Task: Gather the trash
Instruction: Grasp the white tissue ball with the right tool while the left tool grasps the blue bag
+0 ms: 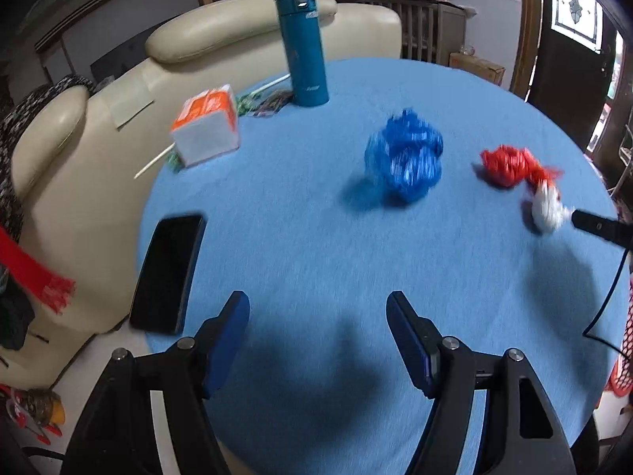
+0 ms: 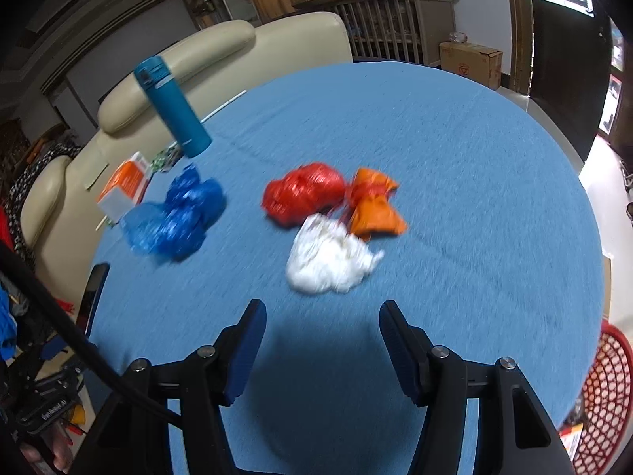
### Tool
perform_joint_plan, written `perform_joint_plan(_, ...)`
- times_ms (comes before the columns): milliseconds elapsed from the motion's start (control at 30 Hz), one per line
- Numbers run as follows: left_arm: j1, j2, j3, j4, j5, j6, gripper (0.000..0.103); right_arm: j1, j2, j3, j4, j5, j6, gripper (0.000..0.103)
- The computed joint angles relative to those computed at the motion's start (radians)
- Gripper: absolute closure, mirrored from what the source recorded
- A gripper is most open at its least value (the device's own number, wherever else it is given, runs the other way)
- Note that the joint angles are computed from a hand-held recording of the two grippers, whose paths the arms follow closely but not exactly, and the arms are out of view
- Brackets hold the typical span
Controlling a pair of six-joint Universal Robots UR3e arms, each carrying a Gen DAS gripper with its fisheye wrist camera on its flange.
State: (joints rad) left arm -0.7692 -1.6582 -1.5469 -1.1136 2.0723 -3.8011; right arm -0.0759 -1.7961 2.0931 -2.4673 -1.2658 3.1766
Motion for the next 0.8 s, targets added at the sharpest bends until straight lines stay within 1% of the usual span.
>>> perform_joint_plan(100, 0.069, -0.051, 0.053, 0.073, -0.047, 0.102, 0.030, -0.008, 0.084, -0.047, -0.042, 0.005, 0.008, 0.040)
perform_joint_plan(167, 0.119, -0.100, 0.098, 0.131, -0.101, 0.165, 0.030, -0.015, 0.134, -0.076, -0.068, 0.014, 0.011, 0.040)
perform_joint_plan(267, 0.169, -0.170, 0.171, 0.174, -0.178, 0.208, 0.030, -0.011, 0.208, -0.119, -0.094, 0.005, 0.010, 0.040)
perform_joint_plan(333, 0.194, -0.226, 0.224, 0.195, -0.235, 0.232, 0.030, -0.017, 0.244, -0.139, -0.086, 0.020, 0.000, 0.040)
perform_joint_plan(467, 0.218, -0.342, 0.342, 0.187, -0.313, 0.250, 0.030, -0.031, 0.273, -0.140, -0.092, 0.077, -0.014, 0.040)
perform_joint_plan(533, 0.220, -0.393, 0.398, 0.166, -0.329, 0.230, 0.030, -0.026, 0.282, -0.141, -0.091, 0.090, -0.026, 0.040)
perform_joint_plan(567, 0.223, -0.411, 0.407, 0.176, -0.343, 0.229, 0.030, -0.027, 0.283, -0.137, -0.090, 0.101, -0.030, 0.041)
perform_joint_plan(700, 0.228, -0.441, 0.398, 0.216, -0.362, 0.208, 0.030, -0.031, 0.294, -0.129, -0.085, 0.147, -0.029, 0.050)
perform_joint_plan(733, 0.236, -0.439, 0.383, 0.231, -0.380, 0.204, 0.033, -0.028, 0.296, -0.131, -0.083, 0.149, -0.028, 0.051)
perform_joint_plan(767, 0.244, -0.435, 0.363, 0.249, -0.399, 0.199, 0.047, -0.022, 0.297, -0.134, -0.081, 0.147, -0.029, 0.052)
perform_joint_plan(800, 0.253, -0.435, 0.354, 0.252, -0.419, 0.201, 0.058, -0.015, 0.301, -0.136, -0.085, 0.143, -0.030, 0.055)
